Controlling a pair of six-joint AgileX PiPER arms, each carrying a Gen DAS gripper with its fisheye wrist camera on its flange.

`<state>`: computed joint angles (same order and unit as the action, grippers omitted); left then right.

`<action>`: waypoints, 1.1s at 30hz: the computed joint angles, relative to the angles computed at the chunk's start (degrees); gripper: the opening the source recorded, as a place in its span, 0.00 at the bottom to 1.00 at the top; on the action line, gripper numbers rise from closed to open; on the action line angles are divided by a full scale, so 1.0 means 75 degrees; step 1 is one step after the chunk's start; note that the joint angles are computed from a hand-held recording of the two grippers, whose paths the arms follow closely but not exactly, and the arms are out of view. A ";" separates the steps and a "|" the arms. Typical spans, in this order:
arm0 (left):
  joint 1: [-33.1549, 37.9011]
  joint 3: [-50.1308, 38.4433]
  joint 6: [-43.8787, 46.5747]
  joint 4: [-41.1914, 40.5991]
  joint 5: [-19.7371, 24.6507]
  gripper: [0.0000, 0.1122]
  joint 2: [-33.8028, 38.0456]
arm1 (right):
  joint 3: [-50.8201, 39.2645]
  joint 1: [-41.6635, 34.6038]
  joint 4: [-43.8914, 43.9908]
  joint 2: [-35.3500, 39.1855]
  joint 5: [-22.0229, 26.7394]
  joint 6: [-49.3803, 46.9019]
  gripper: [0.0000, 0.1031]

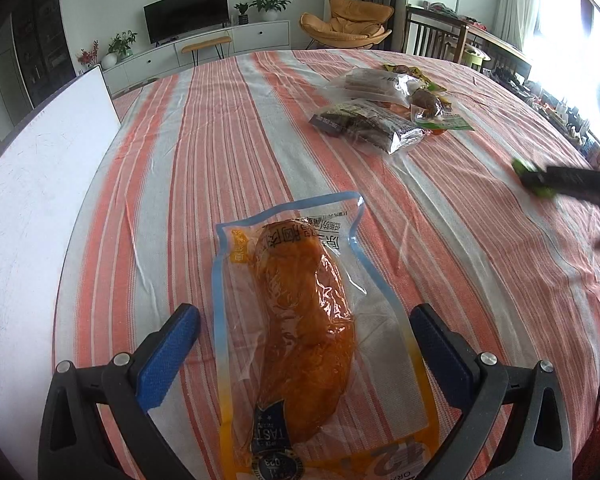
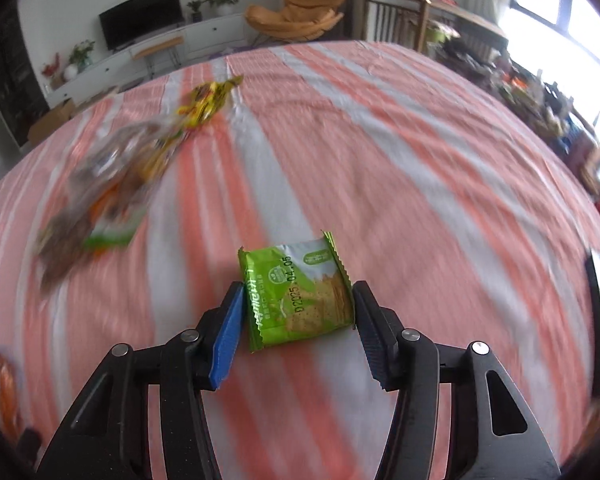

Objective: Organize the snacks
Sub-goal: 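Grasp the green cracker packet with the right tool and lift it, then lift the sausage pack with the left tool while the right tool carries the cracker packet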

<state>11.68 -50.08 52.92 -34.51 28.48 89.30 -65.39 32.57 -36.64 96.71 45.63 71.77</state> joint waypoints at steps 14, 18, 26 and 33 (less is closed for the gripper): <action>0.1085 -0.0252 0.0989 -0.0499 0.1829 0.47 -0.0524 | 0.3501 0.1333 0.3905 -0.3033 -0.3806 0.0310 0.53; 0.1400 -0.0218 0.1246 -0.0704 0.2249 0.46 -0.0570 | 0.3864 0.1586 0.3349 -0.3312 -0.4320 0.1280 0.53; 0.1316 -0.0435 0.1164 -0.0151 0.2416 0.71 -0.0381 | 0.3791 0.2017 0.1918 -0.3410 -0.4141 0.2736 0.53; 0.0858 -0.0683 0.0393 0.1017 0.2138 0.80 -0.0238 | 0.3692 0.2074 0.1777 -0.3224 -0.4226 0.2698 0.53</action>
<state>18.12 -55.21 55.87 -26.88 44.51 87.52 -37.69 48.12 -23.31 72.53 13.93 92.01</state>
